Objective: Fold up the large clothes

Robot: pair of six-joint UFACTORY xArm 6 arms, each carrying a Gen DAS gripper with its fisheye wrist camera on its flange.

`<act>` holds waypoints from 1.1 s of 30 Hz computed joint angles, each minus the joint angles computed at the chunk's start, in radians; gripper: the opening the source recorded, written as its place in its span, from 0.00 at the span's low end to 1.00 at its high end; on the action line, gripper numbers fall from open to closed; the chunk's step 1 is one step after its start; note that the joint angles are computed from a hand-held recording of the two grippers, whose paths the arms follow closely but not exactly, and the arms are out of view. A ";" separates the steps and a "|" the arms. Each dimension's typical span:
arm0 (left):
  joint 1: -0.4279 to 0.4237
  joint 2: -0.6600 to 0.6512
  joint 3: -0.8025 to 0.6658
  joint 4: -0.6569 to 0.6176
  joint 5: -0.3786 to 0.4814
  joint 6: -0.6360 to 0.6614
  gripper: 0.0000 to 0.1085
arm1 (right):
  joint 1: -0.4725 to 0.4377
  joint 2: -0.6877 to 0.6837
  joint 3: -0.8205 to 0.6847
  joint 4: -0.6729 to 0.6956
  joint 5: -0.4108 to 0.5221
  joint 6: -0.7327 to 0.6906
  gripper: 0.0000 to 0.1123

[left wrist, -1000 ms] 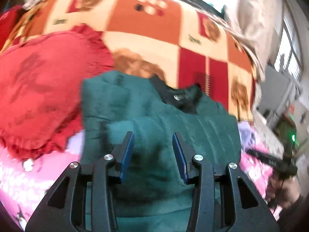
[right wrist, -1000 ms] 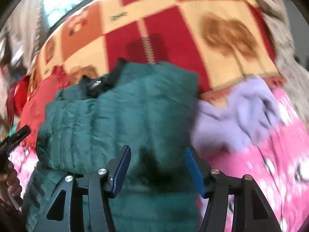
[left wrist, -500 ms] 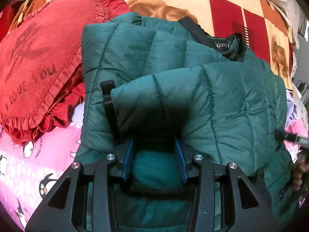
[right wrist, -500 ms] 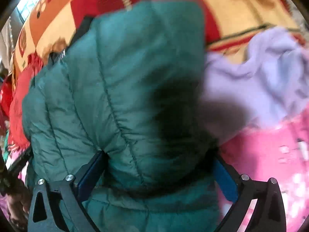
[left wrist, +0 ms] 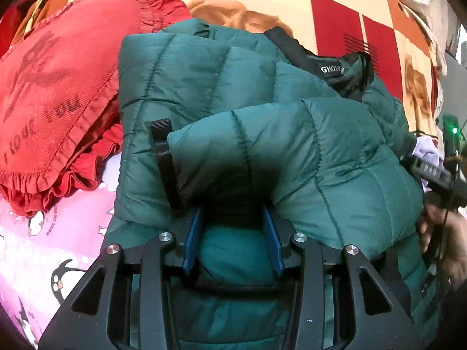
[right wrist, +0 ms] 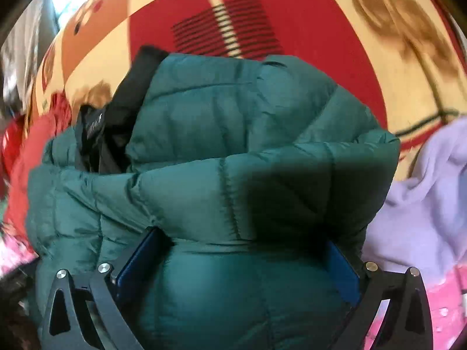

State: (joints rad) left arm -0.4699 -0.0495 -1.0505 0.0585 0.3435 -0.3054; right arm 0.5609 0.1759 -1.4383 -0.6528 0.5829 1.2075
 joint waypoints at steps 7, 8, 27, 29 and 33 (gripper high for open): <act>0.002 -0.003 0.005 -0.063 0.000 0.046 0.37 | 0.006 -0.013 0.021 -0.035 -0.011 0.034 0.92; 0.004 -0.008 0.013 -0.087 -0.008 0.061 0.37 | 0.017 -0.011 0.007 -0.030 0.020 0.027 0.92; 0.031 -0.063 0.038 -0.021 -0.023 -0.037 0.37 | 0.232 0.093 -0.275 -0.042 0.341 -0.029 0.91; 0.034 -0.098 0.062 -0.010 -0.039 -0.045 0.37 | 0.253 0.036 -0.210 -0.050 0.342 0.007 0.92; 0.031 -0.035 -0.004 0.067 0.104 -0.093 0.45 | 0.250 0.007 -0.118 0.024 0.372 -0.043 0.92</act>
